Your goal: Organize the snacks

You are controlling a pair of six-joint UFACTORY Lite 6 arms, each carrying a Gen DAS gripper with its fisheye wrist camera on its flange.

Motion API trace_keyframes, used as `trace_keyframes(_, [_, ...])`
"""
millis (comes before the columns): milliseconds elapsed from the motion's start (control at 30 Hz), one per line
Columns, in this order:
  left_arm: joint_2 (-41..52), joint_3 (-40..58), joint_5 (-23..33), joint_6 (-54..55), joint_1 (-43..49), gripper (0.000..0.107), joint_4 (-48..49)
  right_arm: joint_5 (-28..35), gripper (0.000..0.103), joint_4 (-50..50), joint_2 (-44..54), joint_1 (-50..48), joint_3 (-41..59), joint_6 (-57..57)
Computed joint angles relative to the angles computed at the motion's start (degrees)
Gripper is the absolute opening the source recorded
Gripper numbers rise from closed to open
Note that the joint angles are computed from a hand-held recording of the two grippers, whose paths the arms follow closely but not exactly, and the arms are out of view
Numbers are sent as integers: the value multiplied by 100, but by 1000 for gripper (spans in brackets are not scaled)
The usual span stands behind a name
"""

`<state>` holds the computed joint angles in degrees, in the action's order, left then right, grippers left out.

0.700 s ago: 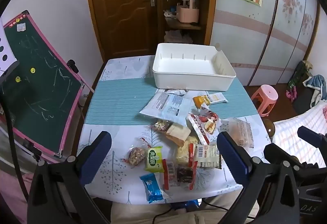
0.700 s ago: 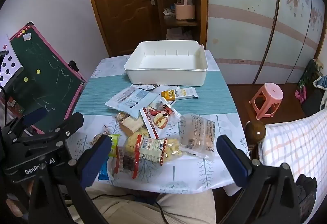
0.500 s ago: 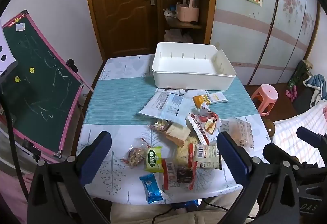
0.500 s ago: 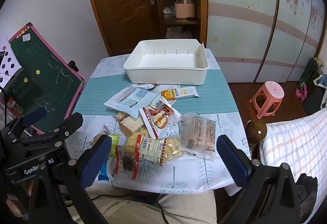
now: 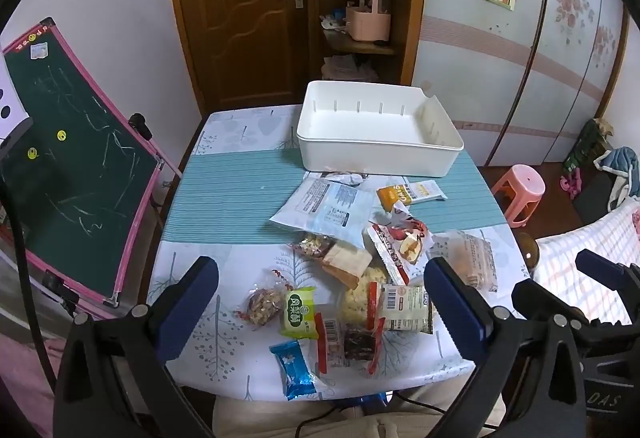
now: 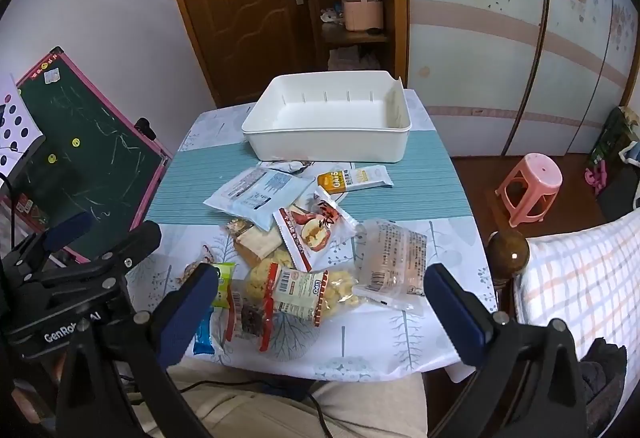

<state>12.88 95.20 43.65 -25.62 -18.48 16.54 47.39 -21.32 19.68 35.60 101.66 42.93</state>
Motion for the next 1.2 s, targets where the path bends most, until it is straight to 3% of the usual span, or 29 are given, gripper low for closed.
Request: trace_keyframes(1200, [90, -4, 4, -171, -78, 102, 76, -190, 103, 228, 133, -173, -49, -182])
